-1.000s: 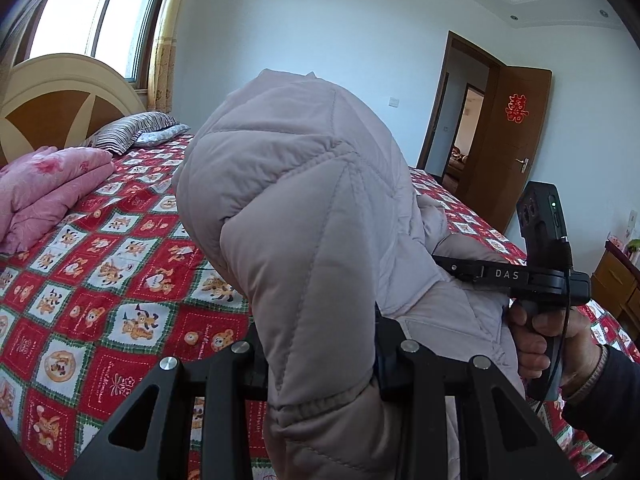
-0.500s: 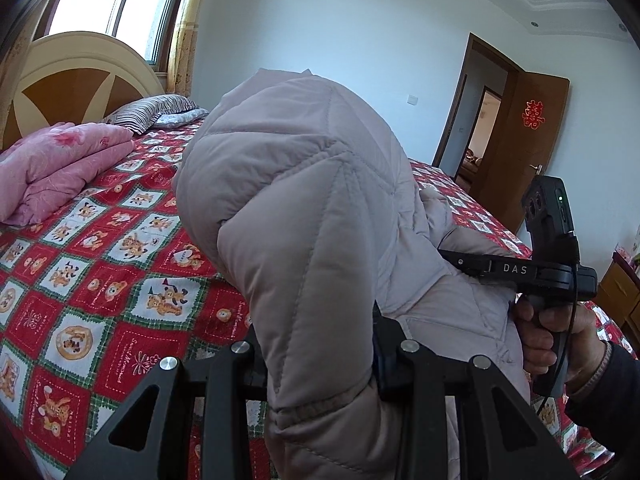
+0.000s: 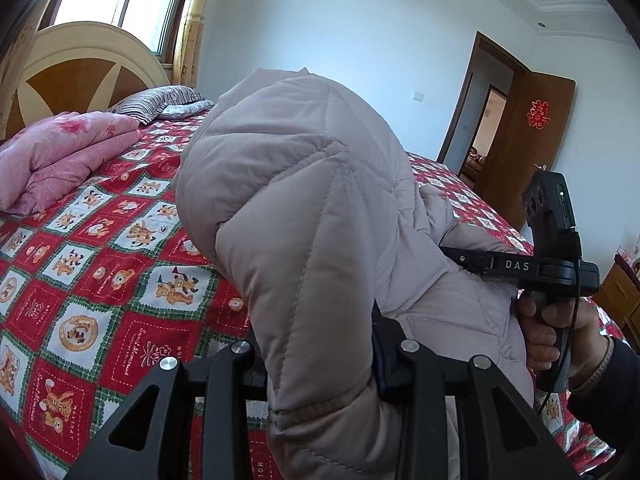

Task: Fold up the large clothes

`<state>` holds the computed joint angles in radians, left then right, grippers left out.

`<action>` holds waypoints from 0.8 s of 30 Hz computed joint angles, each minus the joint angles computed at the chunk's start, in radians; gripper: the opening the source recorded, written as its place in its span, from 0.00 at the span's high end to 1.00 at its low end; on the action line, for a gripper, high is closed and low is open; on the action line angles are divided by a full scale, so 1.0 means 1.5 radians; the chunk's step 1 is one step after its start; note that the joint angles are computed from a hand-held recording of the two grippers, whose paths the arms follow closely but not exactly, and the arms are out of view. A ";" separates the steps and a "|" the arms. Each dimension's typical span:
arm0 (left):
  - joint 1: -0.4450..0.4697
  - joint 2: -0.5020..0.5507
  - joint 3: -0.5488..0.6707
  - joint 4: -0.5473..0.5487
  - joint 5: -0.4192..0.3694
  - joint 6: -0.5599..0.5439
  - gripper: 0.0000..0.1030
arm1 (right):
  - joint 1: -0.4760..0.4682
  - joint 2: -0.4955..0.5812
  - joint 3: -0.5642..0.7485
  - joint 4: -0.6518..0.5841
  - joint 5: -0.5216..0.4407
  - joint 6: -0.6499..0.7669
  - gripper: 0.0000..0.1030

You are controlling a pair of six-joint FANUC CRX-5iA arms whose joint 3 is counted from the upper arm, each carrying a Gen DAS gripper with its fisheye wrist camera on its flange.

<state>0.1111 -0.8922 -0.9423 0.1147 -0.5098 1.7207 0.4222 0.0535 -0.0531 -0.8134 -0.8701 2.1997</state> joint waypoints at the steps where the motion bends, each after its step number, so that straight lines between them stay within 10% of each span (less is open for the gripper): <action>1: 0.001 0.000 0.000 0.001 -0.001 0.000 0.65 | 0.001 0.001 0.000 0.001 0.000 -0.001 0.85; 14: 0.045 -0.016 -0.036 0.086 -0.002 -0.089 0.64 | 0.018 0.011 0.002 0.020 0.011 -0.015 0.85; 24: 0.067 -0.003 -0.041 0.033 -0.022 -0.030 0.31 | 0.056 0.015 -0.021 0.073 0.065 -0.046 0.82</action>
